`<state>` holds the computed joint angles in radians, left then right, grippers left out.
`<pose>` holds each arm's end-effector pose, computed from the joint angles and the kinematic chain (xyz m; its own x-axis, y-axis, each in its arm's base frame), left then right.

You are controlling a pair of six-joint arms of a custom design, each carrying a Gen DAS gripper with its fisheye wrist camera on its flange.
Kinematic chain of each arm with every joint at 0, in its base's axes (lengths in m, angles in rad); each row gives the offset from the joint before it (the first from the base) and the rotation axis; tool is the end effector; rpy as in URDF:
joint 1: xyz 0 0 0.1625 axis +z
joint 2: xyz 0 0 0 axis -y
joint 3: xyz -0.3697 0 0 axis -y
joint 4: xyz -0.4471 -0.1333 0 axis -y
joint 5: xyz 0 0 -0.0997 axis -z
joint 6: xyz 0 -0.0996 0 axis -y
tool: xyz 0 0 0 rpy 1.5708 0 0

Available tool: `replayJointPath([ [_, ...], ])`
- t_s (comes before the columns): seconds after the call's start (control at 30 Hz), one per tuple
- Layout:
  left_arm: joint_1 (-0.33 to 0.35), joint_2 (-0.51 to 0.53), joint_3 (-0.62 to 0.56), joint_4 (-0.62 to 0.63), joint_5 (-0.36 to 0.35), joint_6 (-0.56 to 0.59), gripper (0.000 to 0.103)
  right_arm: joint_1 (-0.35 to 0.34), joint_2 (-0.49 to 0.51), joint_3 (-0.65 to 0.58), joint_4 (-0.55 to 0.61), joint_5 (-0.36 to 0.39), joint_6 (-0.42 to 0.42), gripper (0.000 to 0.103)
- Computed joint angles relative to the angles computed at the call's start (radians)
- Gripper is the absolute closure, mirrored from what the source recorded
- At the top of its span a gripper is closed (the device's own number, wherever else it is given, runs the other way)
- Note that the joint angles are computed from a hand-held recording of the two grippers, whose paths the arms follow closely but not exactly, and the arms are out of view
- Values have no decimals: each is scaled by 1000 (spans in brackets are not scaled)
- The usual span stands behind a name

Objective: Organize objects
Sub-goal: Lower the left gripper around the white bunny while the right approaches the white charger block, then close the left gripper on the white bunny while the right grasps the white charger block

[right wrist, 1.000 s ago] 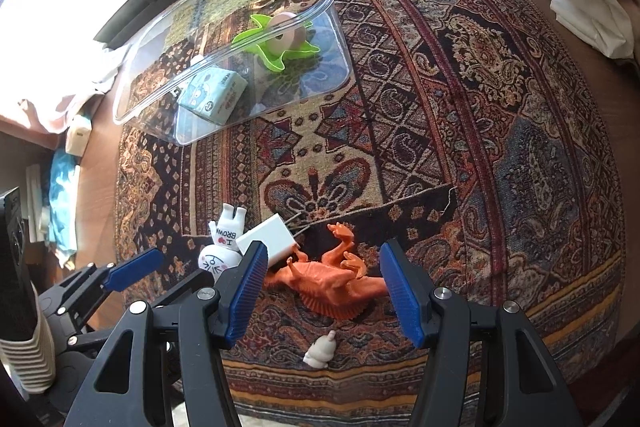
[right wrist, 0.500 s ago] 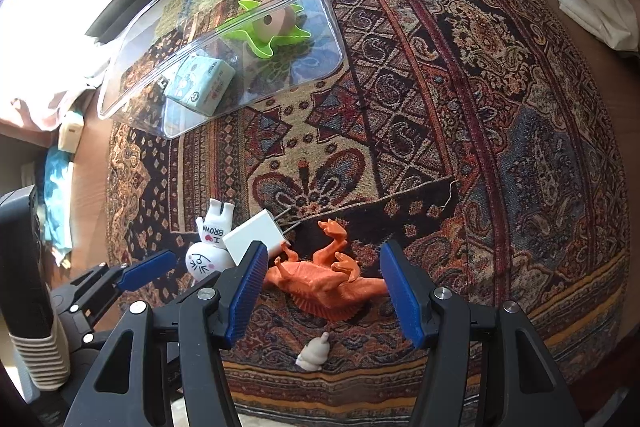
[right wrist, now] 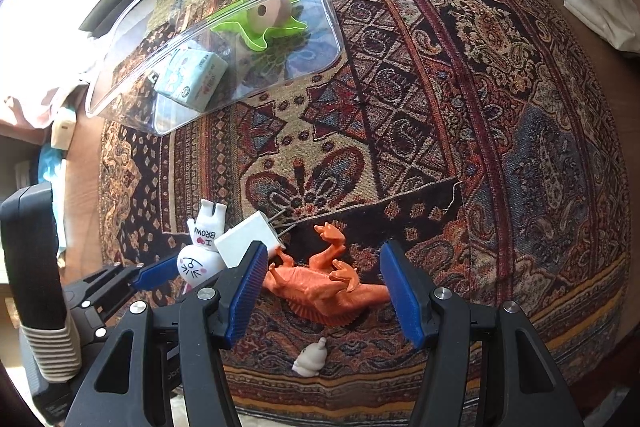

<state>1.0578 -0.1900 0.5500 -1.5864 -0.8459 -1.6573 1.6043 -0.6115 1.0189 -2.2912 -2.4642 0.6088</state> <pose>-0.2436 -0.8386 -0.0290 -0.4134 -0.8656 -0.2824 -0.5802 0.4895 -0.6510 0.0834 -0.8250 0.1689 -0.5387 0.7233 0.4321 0.3367 0.6549 -0.6766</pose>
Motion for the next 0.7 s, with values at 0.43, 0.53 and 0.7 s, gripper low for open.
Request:
replayJointPath([
  [0.43, -3, -3, 11, -8, 31, 6, 62, 7, 20, -30, 30, -5, -24, 44],
  [0.53, -9, -10, 22, -2, 42, -11, 62, 11, 21, -30, 23, -10, -36, 44],
  [0.7, -22, -21, 30, 32, 67, -58, 62, 16, 31, -42, 17, -15, -63, 44],
])
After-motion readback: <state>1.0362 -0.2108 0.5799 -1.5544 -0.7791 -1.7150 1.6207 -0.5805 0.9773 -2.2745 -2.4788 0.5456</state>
